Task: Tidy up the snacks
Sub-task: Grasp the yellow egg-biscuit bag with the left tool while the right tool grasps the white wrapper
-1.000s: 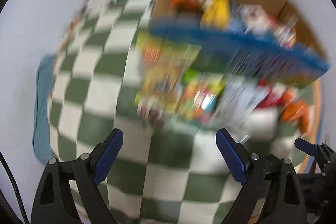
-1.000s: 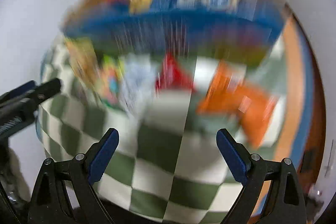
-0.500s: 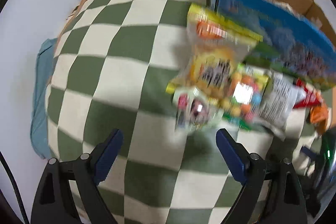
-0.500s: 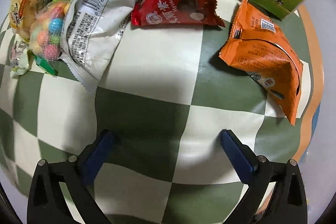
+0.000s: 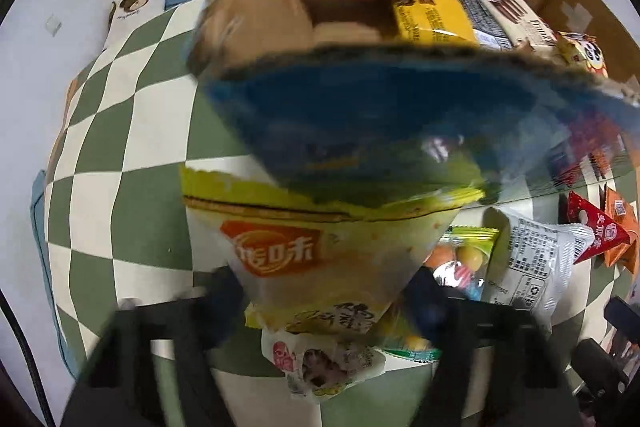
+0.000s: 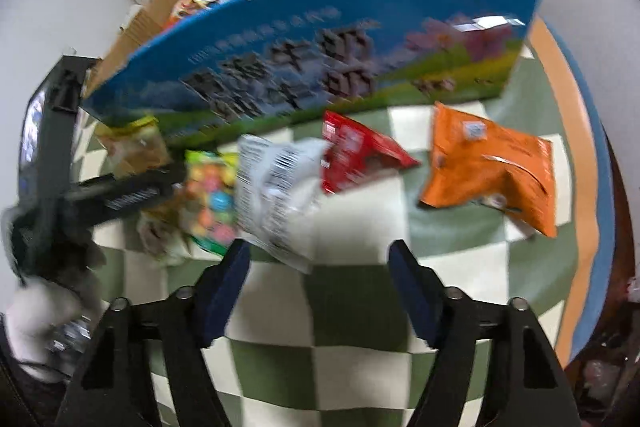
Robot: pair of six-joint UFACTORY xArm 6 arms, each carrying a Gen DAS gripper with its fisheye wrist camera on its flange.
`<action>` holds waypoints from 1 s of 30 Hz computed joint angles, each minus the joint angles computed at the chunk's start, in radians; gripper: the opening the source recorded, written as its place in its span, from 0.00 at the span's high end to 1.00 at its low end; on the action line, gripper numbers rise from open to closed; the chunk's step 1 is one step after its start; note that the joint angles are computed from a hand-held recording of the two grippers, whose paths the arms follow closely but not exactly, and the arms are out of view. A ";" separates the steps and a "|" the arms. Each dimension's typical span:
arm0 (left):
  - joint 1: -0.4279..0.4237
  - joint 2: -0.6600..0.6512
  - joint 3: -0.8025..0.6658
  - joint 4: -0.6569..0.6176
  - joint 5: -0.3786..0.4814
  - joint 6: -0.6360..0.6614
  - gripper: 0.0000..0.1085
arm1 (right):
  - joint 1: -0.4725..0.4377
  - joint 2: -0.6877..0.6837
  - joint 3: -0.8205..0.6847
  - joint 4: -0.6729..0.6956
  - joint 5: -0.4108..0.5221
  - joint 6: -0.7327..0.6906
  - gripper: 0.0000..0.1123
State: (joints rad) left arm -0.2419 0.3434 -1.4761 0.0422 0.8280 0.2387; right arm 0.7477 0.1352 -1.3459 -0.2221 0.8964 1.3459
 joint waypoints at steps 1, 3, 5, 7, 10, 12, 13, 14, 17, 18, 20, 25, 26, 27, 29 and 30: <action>0.002 0.001 -0.007 -0.008 0.012 0.007 0.55 | -0.004 0.017 -0.023 0.009 0.007 -0.008 0.36; 0.009 -0.008 -0.014 -0.028 0.030 0.013 0.58 | -0.024 0.056 -0.068 0.022 0.004 -0.017 0.36; 0.026 -0.020 -0.028 -0.050 0.061 0.026 0.59 | -0.042 0.091 -0.101 0.043 -0.011 -0.019 0.36; 0.042 -0.037 -0.037 -0.057 0.087 0.030 0.60 | -0.049 0.171 -0.182 0.067 -0.006 -0.035 0.36; 0.067 -0.058 -0.059 -0.074 0.140 0.035 0.59 | -0.057 0.290 -0.319 0.122 0.051 -0.076 0.36; 0.086 -0.058 -0.087 -0.082 0.182 0.037 0.59 | -0.059 0.358 -0.403 0.134 0.108 -0.093 0.38; 0.096 -0.066 -0.093 -0.087 0.207 0.036 0.59 | -0.057 0.376 -0.429 0.124 0.128 -0.094 0.47; 0.103 -0.074 -0.096 -0.089 0.231 0.036 0.59 | -0.057 0.390 -0.453 0.114 0.160 -0.094 0.56; 0.129 -0.097 -0.102 -0.118 0.303 0.040 0.59 | -0.061 0.339 -0.384 0.159 0.109 -0.136 0.63; 0.137 -0.116 -0.084 -0.124 0.326 0.043 0.59 | -0.059 0.309 -0.351 0.177 0.100 -0.159 0.64; 0.137 -0.173 -0.011 -0.142 0.355 0.038 0.59 | -0.051 0.240 -0.283 0.197 0.094 -0.196 0.70; 0.142 -0.296 0.173 -0.157 0.403 0.065 0.59 | -0.012 0.069 -0.092 0.305 0.053 -0.267 0.78; 0.137 -0.314 0.209 -0.150 0.403 0.066 0.59 | 0.000 0.042 -0.062 0.315 0.062 -0.272 0.78; 0.130 -0.331 0.253 -0.141 0.397 0.065 0.59 | 0.002 0.015 -0.019 0.327 0.050 -0.279 0.78; 0.120 -0.350 0.304 -0.127 0.380 0.061 0.59 | 0.008 -0.015 0.040 0.359 0.032 -0.289 0.78; 0.111 -0.365 0.337 -0.109 0.351 0.054 0.59 | 0.006 -0.027 0.071 0.386 0.006 -0.289 0.77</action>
State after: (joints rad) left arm -0.1304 -0.0214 -1.1390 -0.0672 1.1792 0.2926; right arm 0.7538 0.1078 -1.2753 0.1642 0.9028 1.0568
